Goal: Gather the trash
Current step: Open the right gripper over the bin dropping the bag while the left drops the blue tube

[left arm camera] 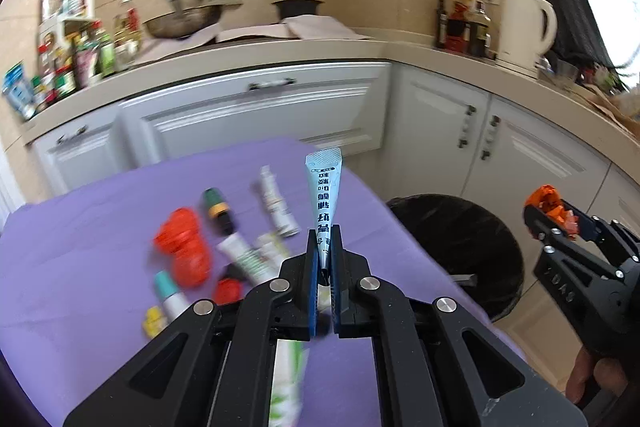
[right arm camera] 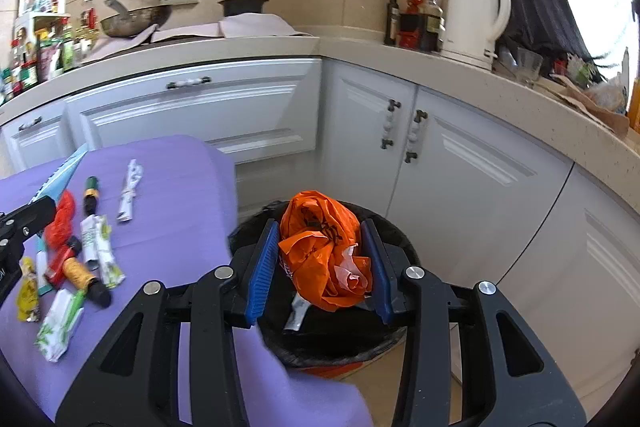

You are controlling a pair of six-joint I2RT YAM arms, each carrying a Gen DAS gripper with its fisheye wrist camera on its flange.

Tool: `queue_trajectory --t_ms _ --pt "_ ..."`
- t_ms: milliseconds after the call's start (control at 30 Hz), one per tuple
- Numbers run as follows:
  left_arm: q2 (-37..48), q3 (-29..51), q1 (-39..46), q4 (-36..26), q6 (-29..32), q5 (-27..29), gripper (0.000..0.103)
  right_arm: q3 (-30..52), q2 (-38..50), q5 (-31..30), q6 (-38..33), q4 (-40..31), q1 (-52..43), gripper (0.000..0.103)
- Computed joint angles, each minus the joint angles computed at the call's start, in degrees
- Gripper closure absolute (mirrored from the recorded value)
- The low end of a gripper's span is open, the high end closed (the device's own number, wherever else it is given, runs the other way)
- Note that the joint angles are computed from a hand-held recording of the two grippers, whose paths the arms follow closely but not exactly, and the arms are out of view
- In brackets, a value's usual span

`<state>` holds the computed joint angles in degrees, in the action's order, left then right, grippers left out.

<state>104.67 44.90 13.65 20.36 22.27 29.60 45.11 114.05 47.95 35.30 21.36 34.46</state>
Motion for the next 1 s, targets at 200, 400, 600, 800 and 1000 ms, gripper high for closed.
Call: queue_trajectory --t_ms 200,400,600,800,1000 --pt "2.85 1.59 -7.59 1.60 -1.57 -4.71 0.097 -1.36 0.88 -2.28 -2.32 3.88 -4.53 0.063" --pt "6.85 4.65 -13.45 1.96 -2.53 -9.32 0.097 -1.77 2.86 -5.21 -5.23 8.26 -9.27 0.063" --pt "10.92 8.11 -18.01 1.91 -2.49 -13.47 0.098 -0.95 5.73 -8.08 -6.76 11.01 -12.54 0.063" --pt "14.19 11.14 -20.87 1.05 -2.63 -16.24 0.097 -0.09 8.04 -10.58 -7.40 12.86 -15.08 0.062" --pt "16.70 15.19 -21.91 -3.08 -3.26 -16.97 0.084 0.77 9.64 -12.29 -7.46 13.71 -17.20 0.055"
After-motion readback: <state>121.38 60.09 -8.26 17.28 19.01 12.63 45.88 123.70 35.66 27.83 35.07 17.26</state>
